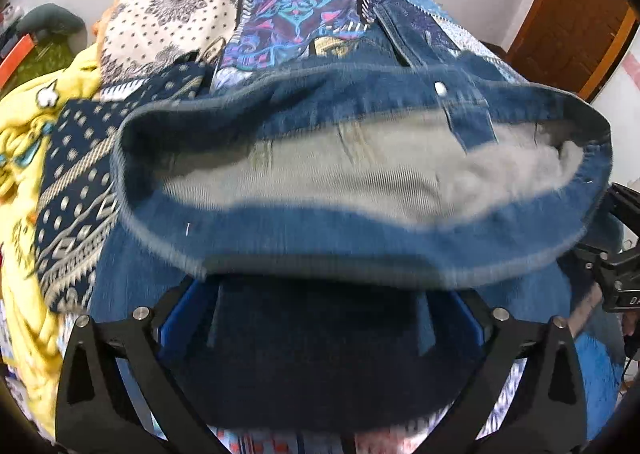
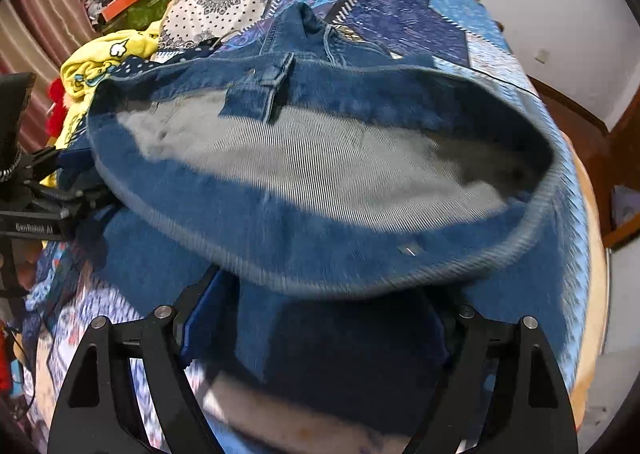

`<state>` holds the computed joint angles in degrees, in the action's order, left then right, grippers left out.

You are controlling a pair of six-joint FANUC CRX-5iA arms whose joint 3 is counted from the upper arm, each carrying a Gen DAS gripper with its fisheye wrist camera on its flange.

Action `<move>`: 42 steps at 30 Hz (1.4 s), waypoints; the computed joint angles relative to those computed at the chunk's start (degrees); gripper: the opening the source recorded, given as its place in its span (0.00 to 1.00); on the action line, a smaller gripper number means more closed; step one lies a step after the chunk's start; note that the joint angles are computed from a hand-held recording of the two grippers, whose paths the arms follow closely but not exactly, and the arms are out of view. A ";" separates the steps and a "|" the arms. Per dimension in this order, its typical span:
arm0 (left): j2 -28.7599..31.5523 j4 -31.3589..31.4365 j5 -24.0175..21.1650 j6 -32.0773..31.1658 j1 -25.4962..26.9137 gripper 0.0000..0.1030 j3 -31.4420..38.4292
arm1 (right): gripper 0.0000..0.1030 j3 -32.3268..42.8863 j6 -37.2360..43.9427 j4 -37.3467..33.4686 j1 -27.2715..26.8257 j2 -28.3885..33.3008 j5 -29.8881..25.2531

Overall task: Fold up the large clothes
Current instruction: 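Lift the hem with both grippers and fold it toward the collar, then lower the folded hem onto the collar and open both grippers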

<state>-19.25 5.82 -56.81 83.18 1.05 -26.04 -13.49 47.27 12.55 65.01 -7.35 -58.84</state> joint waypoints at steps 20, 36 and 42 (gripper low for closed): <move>-2.56 3.19 1.44 -0.71 10.57 0.99 4.85 | 0.78 0.66 -15.83 15.18 -0.20 -0.78 6.88; -9.89 -4.64 -2.86 0.99 4.80 0.99 -3.91 | 0.79 3.18 -8.62 8.09 6.04 5.99 1.24; -11.87 -7.84 -1.57 3.34 5.42 1.00 -5.38 | 0.85 -1.93 -13.67 9.01 5.36 0.33 0.31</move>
<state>-31.12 -2.02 -58.38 86.52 6.47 -31.41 -15.42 33.60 21.55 70.36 -7.02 -58.53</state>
